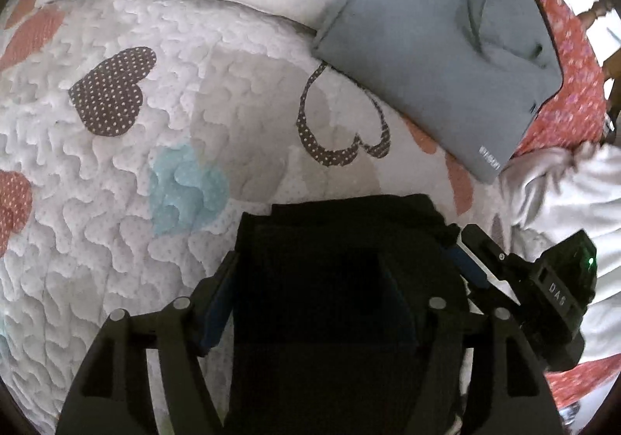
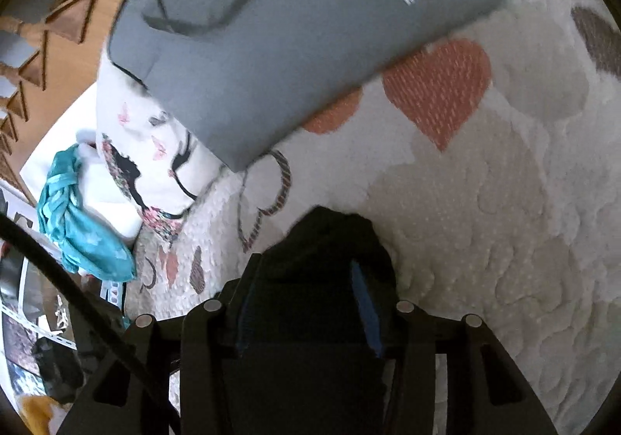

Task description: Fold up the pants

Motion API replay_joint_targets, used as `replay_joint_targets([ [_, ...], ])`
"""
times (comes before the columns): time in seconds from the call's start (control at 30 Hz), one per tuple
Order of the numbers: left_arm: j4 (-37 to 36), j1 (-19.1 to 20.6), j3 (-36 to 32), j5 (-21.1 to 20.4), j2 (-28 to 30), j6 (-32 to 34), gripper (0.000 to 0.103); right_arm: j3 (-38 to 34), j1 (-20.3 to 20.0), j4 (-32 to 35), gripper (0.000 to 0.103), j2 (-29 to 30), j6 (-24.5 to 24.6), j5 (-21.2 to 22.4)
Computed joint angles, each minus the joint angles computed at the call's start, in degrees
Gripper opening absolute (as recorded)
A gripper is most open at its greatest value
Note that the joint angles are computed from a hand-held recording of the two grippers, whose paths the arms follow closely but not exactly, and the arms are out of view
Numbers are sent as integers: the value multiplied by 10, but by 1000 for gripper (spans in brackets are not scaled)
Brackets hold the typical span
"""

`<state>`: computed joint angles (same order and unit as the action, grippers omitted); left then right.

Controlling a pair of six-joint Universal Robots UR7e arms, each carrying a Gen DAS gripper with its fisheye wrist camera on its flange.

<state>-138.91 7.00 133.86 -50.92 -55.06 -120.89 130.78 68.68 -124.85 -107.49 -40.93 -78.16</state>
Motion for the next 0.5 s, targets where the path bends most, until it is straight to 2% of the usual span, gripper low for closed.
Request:
replay_joint_targets([
  [0.17,69,-41,-23,45,-15,-34,68,-8,2,63,52,-29,-16,46],
  [0.2,82,-44,-27,49,-16,-35,68,-9,5,71,56,-29,-20,54],
  [0.27,106,-39,-39,47,-9,-27,68,-7,22,54,61,-21,-15,43],
  [0.3,98,-31,-38,40,-4,-23,68,-6,35,33,65,-6,-6,27],
  [0.4,38,-13,-21,14,11,-4,68,-24,57,12,64,57,23,-16],
  [0.43,33,-6,-20,6,16,1,69,-29,54,10,64,75,28,-22],
  [0.5,20,-2,-15,1,20,8,70,-40,37,24,62,91,24,-2],
])
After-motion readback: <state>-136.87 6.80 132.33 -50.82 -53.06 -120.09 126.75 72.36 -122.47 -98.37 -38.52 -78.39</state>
